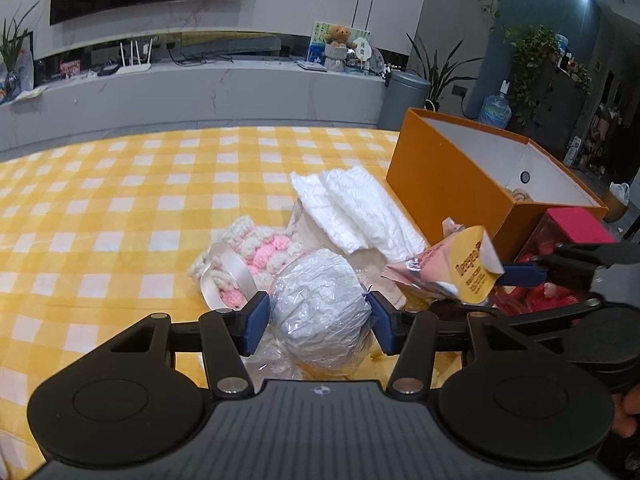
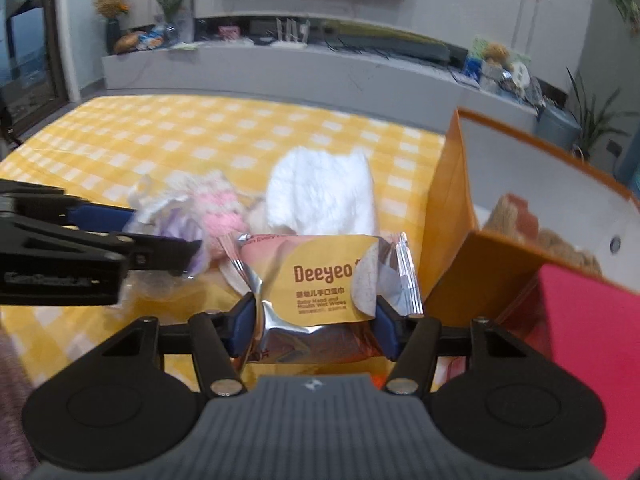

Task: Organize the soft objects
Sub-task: 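Grasp the silver Deeyeo snack bag with the right gripper while the left holds the bundle, then lower bundle and snack bag into the orange box and open both grippers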

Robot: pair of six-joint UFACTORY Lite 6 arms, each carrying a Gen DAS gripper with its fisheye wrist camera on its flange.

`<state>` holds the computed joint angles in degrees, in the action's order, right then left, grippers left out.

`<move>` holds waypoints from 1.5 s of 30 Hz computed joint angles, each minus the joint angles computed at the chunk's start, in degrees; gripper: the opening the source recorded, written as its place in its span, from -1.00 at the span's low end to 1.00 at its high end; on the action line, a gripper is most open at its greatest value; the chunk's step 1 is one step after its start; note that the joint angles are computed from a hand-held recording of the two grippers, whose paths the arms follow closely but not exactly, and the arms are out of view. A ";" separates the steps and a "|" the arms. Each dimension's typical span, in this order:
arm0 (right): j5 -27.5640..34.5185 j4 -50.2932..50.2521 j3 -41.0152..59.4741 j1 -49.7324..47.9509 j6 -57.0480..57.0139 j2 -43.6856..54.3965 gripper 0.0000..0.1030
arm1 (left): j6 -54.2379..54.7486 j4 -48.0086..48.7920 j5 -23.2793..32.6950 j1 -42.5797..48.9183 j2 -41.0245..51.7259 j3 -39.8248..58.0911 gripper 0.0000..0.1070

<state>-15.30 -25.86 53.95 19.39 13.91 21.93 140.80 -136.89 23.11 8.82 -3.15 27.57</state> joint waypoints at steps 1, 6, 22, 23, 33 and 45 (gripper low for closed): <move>0.04 -2.81 -1.05 -0.21 1.96 -1.75 0.15 | -0.56 0.09 -1.07 -0.12 -1.21 -0.26 0.14; -0.54 -23.92 -3.90 -2.87 19.23 -8.73 0.15 | -17.28 14.84 -1.20 2.87 -7.22 -1.34 0.14; -13.63 -87.62 6.95 -23.48 66.13 -19.22 0.16 | -65.36 46.27 0.02 -5.77 -15.70 10.67 0.14; -13.90 -88.73 8.22 -24.78 66.33 -18.53 0.16 | -65.76 45.55 0.54 -7.19 -13.34 12.98 0.14; -16.22 -99.30 30.48 -35.09 76.30 -0.93 0.17 | -80.84 52.92 0.49 -18.87 21.86 50.39 0.14; -19.30 -115.97 65.17 -32.71 95.04 29.73 0.17 | -127.24 91.38 4.98 -21.47 56.01 92.55 0.16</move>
